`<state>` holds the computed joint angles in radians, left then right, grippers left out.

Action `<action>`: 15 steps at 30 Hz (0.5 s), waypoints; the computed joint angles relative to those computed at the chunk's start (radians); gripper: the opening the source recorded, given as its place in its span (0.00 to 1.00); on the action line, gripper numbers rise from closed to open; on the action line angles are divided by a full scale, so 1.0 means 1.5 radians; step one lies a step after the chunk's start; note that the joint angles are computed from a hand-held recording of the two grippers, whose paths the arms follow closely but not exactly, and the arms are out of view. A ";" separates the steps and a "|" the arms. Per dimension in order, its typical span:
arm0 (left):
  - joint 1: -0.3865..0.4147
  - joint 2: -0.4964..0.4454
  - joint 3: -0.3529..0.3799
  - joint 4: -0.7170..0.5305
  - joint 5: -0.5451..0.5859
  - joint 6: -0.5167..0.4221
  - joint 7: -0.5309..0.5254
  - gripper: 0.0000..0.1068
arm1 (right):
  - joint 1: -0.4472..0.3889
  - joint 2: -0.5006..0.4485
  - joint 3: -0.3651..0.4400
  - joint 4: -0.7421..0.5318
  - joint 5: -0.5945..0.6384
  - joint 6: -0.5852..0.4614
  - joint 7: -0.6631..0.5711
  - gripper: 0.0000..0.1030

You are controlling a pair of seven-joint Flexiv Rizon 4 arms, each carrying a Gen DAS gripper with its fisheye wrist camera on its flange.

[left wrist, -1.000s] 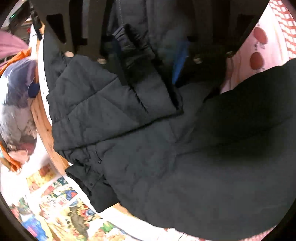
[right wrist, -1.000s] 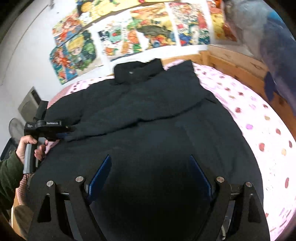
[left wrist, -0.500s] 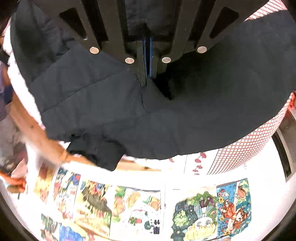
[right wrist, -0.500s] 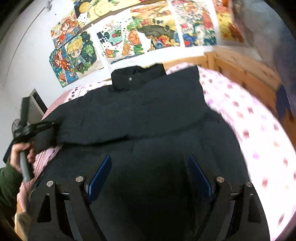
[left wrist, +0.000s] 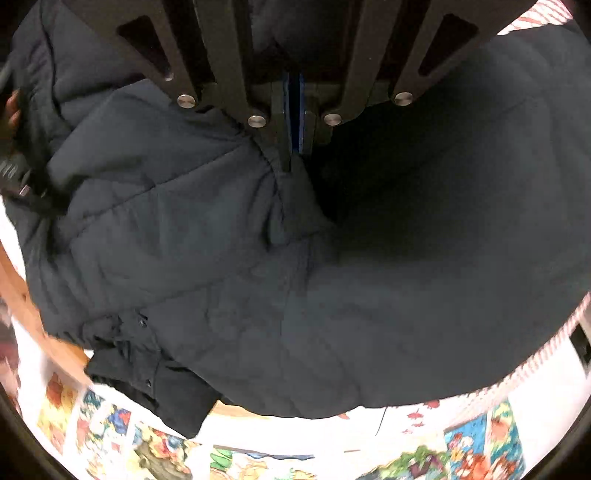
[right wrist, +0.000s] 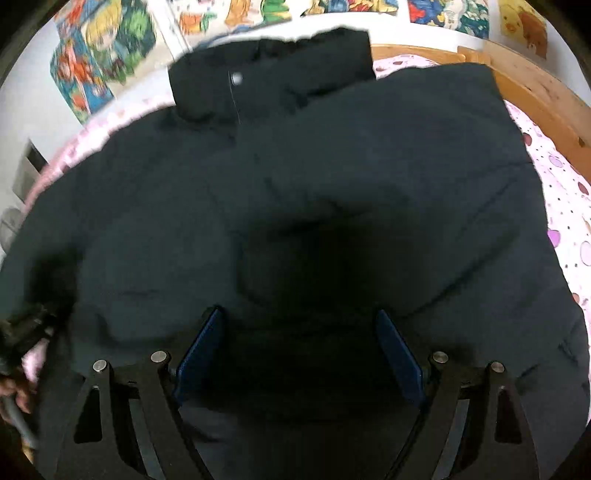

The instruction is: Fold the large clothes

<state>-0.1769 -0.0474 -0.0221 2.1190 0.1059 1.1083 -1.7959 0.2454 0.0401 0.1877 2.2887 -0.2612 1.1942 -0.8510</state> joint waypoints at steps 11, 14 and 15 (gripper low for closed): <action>-0.089 0.130 0.005 0.200 -0.632 0.192 0.393 0.75 | 0.052 0.046 0.025 0.013 0.057 0.024 0.026 0.87; -0.099 0.196 0.024 0.240 -0.601 0.221 0.344 0.84 | 0.075 0.047 0.047 -0.010 0.055 0.010 0.019 0.87; -0.101 0.219 0.041 0.252 -0.601 0.217 0.345 0.85 | 0.078 0.042 0.056 -0.016 0.020 0.005 0.031 0.87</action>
